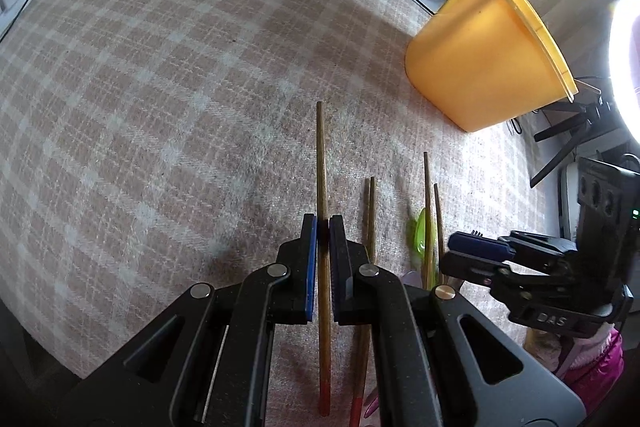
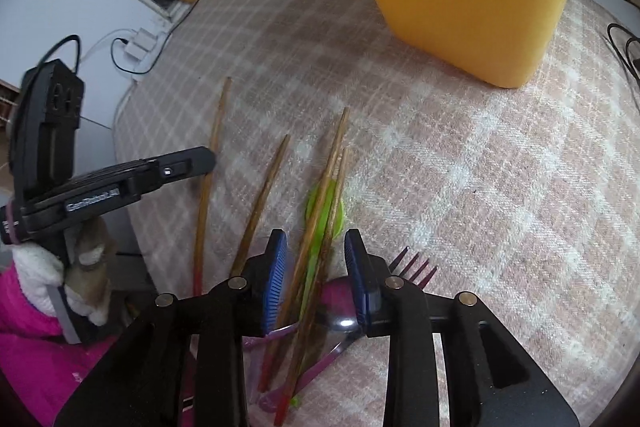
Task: Organize utensils
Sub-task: 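Lift the chopstick upright out of the pile with the right tool, then carry the chopstick with the right tool over the yellow bin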
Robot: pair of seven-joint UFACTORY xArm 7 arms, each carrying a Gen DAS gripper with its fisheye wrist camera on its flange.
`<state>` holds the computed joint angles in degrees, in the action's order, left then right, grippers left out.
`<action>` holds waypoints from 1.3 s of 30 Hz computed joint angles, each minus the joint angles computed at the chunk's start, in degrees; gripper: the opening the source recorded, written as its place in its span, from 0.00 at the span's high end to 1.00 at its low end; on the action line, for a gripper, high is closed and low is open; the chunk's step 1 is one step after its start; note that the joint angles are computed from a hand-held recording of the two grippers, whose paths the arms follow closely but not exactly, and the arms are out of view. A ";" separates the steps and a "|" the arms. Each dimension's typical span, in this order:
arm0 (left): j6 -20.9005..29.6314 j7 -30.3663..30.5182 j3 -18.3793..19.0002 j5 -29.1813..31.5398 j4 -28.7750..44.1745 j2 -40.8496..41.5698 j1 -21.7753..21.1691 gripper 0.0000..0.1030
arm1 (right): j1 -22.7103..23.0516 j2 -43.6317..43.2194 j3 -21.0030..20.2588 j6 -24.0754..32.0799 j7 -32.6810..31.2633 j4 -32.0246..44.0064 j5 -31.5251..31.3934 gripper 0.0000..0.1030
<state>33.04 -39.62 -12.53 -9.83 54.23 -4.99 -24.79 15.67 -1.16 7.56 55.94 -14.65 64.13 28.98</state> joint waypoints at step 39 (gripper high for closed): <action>-5.10 2.24 -1.06 6.90 5.28 -3.22 -0.03 0.97 | 4.41 -18.72 -1.12 -21.71 2.31 -10.80 -4.68 0.96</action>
<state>27.94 -37.38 -13.59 -2.93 59.51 -8.21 -24.82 20.07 -19.88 6.44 34.22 -12.34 53.33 24.29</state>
